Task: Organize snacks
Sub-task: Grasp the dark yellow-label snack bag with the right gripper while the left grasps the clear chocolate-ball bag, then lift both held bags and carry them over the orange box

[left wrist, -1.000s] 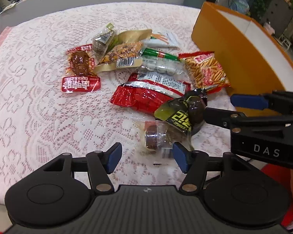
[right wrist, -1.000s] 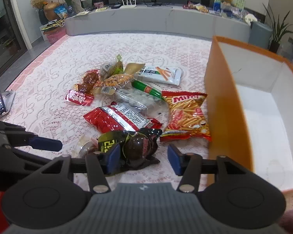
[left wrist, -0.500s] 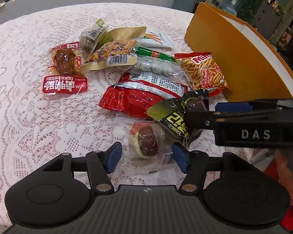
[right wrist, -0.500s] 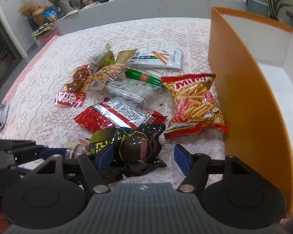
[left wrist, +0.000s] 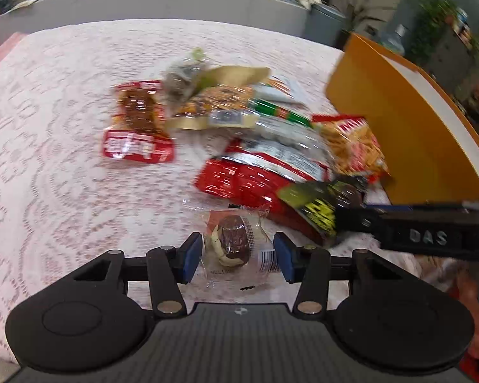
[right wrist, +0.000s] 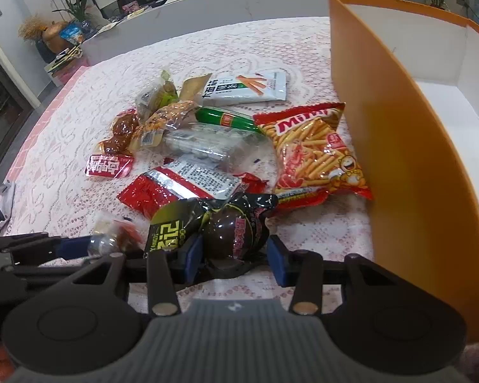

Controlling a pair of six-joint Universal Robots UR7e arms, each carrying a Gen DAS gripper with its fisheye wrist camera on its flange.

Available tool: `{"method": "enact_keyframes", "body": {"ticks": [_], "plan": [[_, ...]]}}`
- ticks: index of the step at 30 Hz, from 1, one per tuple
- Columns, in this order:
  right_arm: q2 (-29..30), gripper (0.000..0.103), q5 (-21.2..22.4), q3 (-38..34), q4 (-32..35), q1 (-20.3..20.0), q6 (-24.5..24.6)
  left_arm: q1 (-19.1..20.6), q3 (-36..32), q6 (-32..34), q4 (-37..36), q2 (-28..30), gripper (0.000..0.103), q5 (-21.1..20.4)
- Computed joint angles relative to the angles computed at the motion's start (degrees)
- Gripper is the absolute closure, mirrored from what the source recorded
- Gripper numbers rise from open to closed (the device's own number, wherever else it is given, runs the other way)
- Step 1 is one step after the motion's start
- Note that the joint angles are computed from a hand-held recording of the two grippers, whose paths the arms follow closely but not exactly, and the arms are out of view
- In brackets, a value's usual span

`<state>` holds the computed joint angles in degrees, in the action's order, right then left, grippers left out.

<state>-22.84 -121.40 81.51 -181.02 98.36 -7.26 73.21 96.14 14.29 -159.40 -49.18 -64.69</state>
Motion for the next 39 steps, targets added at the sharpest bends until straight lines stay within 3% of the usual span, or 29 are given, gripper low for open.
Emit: {"method": "enact_keyframes", "body": {"ticks": [5,9,13,20,24,27,39], "plan": [[0.0,0.059,-3.1,0.8,-2.0,0.8,-0.8,0.4,-0.5,-0.5,-0.4,0.0,0.047,-0.4],[0.6,0.040,-3.1,1.1,-6.6,1.1,-3.9,0.4,-0.4,0.4,-0.5,0.2,0.046,0.1],[1.9,0.034,-3.1,-0.9,-7.1,0.9,-4.1,0.3,-0.7,-0.3,0.3,0.6,0.044,0.7],[2.1,0.034,1.7,-1.8,-3.4,-0.5,-0.6,0.0,-1.0,0.7,-0.5,1.4,0.044,1.9],[2.0,0.048,3.5,-1.4,-3.2,-0.7,-0.8,-0.1,-0.8,1.5,-0.8,1.4,0.044,2.1],[2.2,0.068,3.3,-1.1,-4.7,-0.4,-2.0,0.2,-0.8,1.3,-0.7,1.2,0.047,1.2],[0.9,0.070,4.8,1.4,-8.6,-0.4,-2.7,0.2,0.1,1.0,-1.0,0.1,0.056,0.1]]}}
